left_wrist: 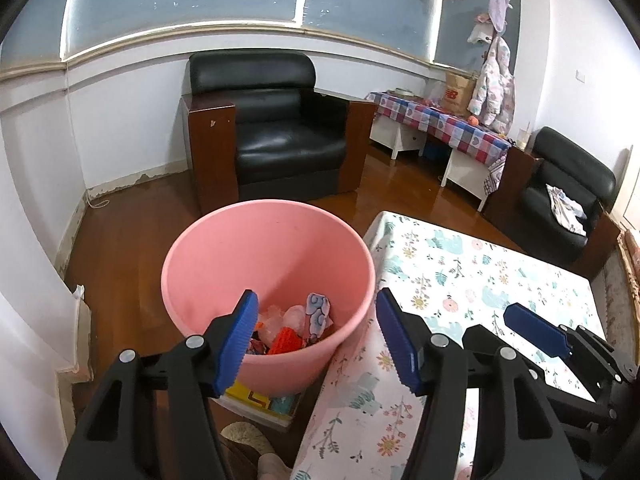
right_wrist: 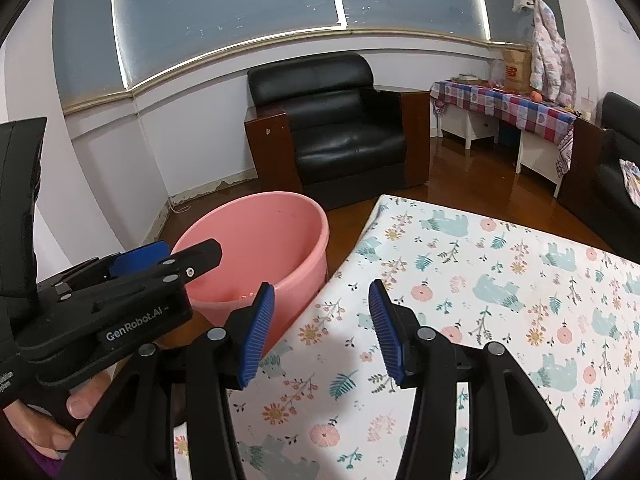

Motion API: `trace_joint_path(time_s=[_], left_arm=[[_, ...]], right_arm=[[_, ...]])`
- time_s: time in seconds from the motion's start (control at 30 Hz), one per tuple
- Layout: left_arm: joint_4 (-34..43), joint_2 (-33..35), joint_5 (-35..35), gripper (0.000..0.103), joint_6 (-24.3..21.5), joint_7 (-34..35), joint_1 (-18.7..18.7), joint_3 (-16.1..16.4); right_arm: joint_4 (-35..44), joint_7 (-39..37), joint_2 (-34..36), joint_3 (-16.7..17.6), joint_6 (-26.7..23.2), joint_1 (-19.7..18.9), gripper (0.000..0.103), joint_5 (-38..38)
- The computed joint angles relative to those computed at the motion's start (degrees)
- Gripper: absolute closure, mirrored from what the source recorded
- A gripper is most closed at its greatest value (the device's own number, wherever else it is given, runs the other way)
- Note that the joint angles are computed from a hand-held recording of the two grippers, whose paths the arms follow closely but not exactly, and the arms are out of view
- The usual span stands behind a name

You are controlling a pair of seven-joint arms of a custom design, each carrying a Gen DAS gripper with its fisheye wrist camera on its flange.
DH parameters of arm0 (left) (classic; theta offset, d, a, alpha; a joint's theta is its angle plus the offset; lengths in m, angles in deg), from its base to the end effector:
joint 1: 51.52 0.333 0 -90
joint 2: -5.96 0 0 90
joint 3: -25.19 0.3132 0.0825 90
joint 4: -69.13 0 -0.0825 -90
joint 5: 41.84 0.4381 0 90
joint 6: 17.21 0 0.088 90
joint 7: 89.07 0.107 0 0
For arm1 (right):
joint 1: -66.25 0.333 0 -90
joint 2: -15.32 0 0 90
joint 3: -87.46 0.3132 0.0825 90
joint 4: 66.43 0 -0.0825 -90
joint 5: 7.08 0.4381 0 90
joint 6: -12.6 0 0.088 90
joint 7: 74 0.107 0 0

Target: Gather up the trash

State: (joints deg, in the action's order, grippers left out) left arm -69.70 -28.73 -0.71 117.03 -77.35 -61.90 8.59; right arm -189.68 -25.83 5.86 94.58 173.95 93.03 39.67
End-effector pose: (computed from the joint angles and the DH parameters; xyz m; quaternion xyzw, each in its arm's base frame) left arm 0.4178 -0.2163 0.5551 -0.7765 0.4541 -0.2588 0.3519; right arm 0.5132 0.3054 0.5328 -0.8001 0.3924 -0.1114 0.4398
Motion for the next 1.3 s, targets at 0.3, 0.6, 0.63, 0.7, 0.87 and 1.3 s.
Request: trace_joint_path(time_s=[0.3,0.6,0.63,0.7,0.87,1.3], left_arm=[[1.96,1.76,0.65,0.043,-1.03,0.20,-0.63,-1.12],[3.14,2.93,0.97,0.044,-2.32,0.30,-1.53,-1.55],[3.26,3.05,1.01,0.044,-2.45,0.29,-1.60,-1.57],[3.23,3.01,1.03,0.044,-2.54,0.28,-1.73,-1.48],[3.49,3.34,1.15,0.044,-2.70,0.24,-1.88,-1.48],[3.86,4.07,1.28,0.044,-2.58,0.50,-1.90,-1.26]], right_arm=[[-2.16,-1.40,-2.03,-0.97,0.60,-0.20,0.053,1.92],[-3.36,-0.99,-3.15,-1.24,0.58,-0.43,0.053,1.96],[-3.38,-1.03,-3.19,-1.29,0.55,-0.42,0.053,2.04],[-3.37,-0.97,-3.21,-1.30,0.52,-0.43,0.053,2.00],[-3.38,-1.15,-3.30,-1.57,0.07,-0.55,0.053,2.26],[-3.28,-0.43,-3.22,-1.56,-0.45,-0.97,0.053,1.98]])
